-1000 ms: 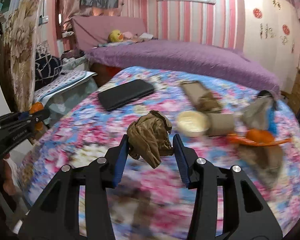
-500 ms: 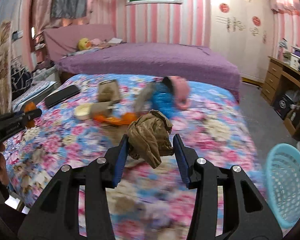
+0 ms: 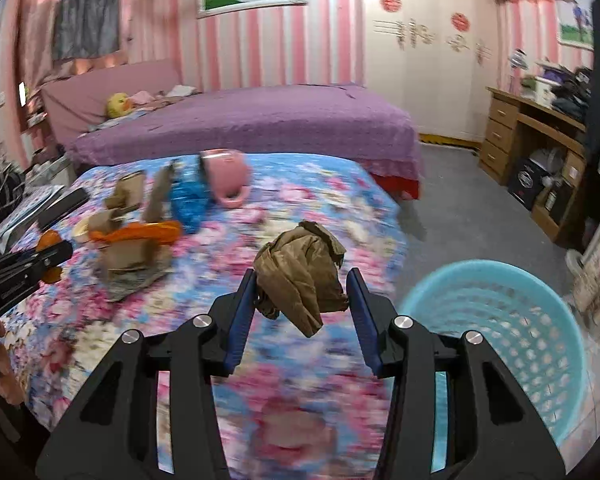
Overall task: Collect trash
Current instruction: 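Carry the orange and brown cloth in both tools toward the blue basket, then open the left tool over the basket while the right tool releases the cloth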
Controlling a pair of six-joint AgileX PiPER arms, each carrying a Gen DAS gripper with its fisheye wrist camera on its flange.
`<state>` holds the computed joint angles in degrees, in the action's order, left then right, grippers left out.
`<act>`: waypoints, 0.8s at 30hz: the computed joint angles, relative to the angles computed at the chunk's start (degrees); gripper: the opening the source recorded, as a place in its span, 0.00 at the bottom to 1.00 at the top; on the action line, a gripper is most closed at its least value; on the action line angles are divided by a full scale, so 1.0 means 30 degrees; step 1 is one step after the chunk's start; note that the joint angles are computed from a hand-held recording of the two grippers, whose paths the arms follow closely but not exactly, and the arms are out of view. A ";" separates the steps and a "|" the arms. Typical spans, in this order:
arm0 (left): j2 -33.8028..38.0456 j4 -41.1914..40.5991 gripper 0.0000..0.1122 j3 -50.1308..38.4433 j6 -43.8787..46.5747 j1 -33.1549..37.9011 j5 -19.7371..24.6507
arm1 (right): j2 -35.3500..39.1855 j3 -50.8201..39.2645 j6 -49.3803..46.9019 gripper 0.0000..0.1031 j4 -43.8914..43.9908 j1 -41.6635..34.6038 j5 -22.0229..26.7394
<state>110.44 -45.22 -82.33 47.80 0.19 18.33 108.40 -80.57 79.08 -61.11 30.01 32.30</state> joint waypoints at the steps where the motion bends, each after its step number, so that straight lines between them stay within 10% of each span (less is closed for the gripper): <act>1: -0.0024 0.0166 0.21 0.0056 -0.0147 -0.0372 -0.0234 | -0.0374 0.0547 0.0361 0.44 -0.0350 -0.0239 -0.0007; 9: 0.0518 0.1307 0.21 -0.0574 -0.2144 -0.2933 -0.0535 | -0.2632 0.4493 0.2510 0.45 -0.3042 -0.1493 0.1843; 24: 0.1726 0.3425 0.21 -0.2107 -0.4594 -0.7863 -0.0599 | -0.6438 1.0180 0.6938 0.45 -0.5712 -0.5713 -0.0896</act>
